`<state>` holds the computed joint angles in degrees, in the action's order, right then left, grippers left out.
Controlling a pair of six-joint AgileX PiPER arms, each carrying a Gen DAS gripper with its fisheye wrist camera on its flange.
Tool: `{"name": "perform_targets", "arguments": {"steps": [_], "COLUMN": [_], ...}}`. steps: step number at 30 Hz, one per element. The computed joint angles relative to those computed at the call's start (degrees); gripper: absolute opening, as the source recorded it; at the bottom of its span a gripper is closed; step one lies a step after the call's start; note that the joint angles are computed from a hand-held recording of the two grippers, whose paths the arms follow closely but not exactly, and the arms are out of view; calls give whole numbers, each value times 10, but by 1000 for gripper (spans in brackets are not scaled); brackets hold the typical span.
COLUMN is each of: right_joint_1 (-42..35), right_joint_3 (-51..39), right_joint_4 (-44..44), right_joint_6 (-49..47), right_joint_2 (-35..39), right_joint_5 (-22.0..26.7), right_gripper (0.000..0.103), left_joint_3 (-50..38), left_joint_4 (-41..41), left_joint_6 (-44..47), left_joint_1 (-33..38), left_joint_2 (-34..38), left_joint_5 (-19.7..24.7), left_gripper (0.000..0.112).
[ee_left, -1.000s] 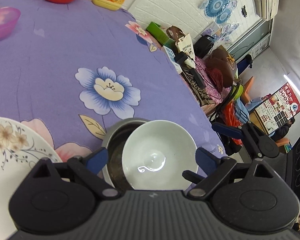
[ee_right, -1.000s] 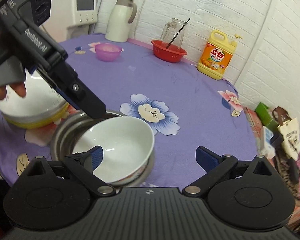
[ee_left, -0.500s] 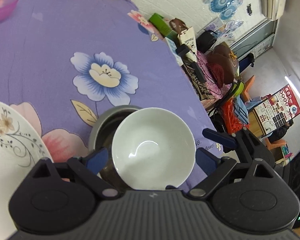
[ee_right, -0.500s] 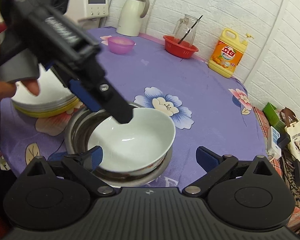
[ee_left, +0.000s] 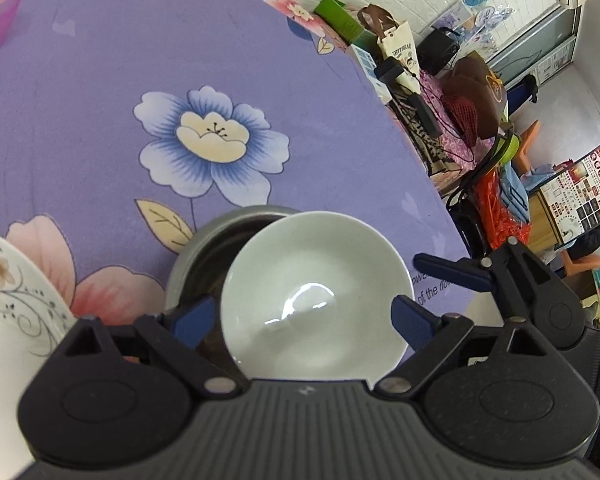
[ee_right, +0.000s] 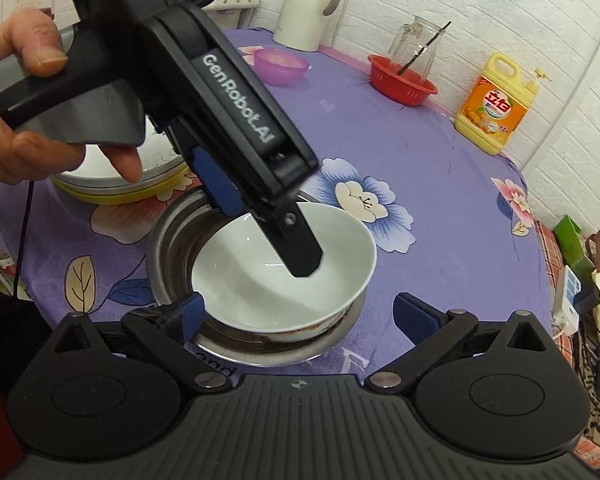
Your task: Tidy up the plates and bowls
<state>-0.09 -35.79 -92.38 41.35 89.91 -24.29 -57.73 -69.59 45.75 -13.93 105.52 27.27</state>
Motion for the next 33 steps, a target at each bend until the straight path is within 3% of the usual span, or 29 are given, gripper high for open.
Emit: {"name": "perform_targets", "arguments": {"steps": [5,10,16,21,25,28,33], "right_joint_1": [-10,-20,-12,3,14,4,-25], "right_joint_3": [1,7,12,-3,-15,-13,-18], "right_joint_4": [40,72,89,22,-5,22,52], "right_joint_6": [-47,-68,-87,-30,-3,-16,0], "right_joint_2": [16,33,30,19,21,29,46], "right_joint_5": [-33,-60,-51,-24,-10,-23,-63], "right_gripper": [103,103,103,103,103,103,103], "left_joint_3": [13,32,34,25,35,48,49], "left_joint_4": [-68,-143,-139,-107,-138,-176,-156], "left_joint_6": [82,166,158,125,154,195,172], "left_joint_1": [-4,7,2,17,6,4,7], "left_joint_2": [1,-1,-5,-2,-6,-13,-28], "left_joint_5": [-15,-2,-10,16,-4,-9,-1], "left_gripper": [93,93,93,93,93,93,93]}}
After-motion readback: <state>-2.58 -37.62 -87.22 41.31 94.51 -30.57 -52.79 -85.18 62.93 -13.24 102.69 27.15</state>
